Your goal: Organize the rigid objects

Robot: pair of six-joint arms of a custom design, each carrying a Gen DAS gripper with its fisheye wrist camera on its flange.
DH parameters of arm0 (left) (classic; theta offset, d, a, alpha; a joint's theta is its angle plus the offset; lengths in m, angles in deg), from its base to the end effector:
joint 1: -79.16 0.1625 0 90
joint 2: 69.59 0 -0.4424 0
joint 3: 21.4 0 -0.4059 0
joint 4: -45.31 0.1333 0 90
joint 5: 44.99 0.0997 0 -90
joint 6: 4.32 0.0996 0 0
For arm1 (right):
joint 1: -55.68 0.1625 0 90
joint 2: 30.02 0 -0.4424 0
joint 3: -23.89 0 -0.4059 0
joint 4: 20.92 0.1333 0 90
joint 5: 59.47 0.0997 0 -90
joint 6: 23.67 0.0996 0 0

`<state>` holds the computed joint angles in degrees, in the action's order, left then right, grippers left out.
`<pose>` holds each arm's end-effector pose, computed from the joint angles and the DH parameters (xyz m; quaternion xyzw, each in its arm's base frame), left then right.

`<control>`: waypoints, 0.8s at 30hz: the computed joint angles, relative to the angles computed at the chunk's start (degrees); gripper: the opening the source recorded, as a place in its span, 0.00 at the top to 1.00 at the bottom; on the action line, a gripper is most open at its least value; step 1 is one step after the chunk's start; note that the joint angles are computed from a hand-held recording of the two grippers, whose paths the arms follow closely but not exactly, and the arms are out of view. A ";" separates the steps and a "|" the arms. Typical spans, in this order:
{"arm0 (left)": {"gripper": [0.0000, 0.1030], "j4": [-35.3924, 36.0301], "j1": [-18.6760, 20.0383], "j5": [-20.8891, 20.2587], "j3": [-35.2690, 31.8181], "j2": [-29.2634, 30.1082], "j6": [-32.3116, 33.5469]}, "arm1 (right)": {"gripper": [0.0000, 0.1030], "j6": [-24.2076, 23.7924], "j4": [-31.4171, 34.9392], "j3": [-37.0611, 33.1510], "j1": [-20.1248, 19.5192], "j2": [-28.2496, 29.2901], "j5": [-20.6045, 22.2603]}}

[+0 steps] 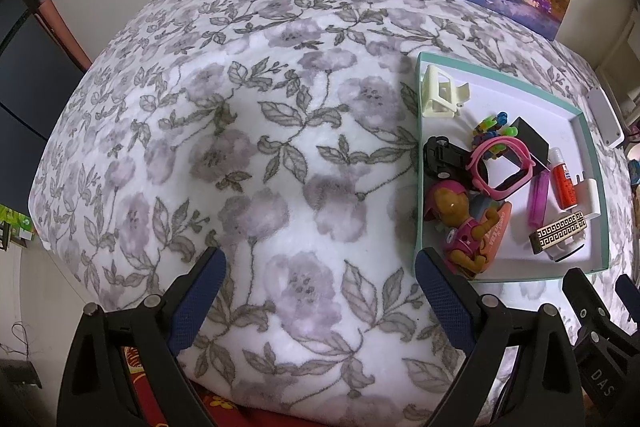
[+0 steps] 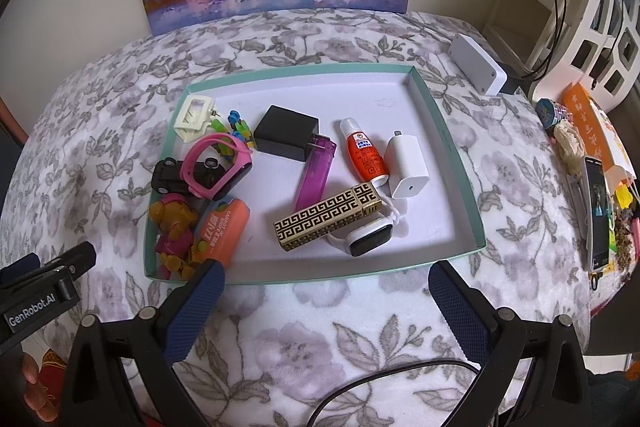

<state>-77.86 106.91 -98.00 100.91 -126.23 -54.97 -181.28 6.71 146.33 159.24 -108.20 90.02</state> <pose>-0.3099 -0.3814 0.0415 0.1803 0.8968 -0.1071 0.3895 0.1170 -0.2827 0.2332 -0.1439 -0.8489 0.2812 0.4239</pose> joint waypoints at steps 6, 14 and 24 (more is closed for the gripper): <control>0.07 0.00 0.23 -0.40 0.03 0.00 -0.37 | 0.00 -0.80 -0.65 0.69 -0.80 -0.52 -0.49; 0.07 -0.13 0.21 -0.39 0.16 -0.06 -0.39 | 0.00 0.33 0.41 0.19 -0.65 -0.01 -0.43; 0.07 0.05 0.28 -0.42 0.19 -0.17 -0.70 | 0.00 0.26 0.32 0.28 -0.77 0.04 -0.45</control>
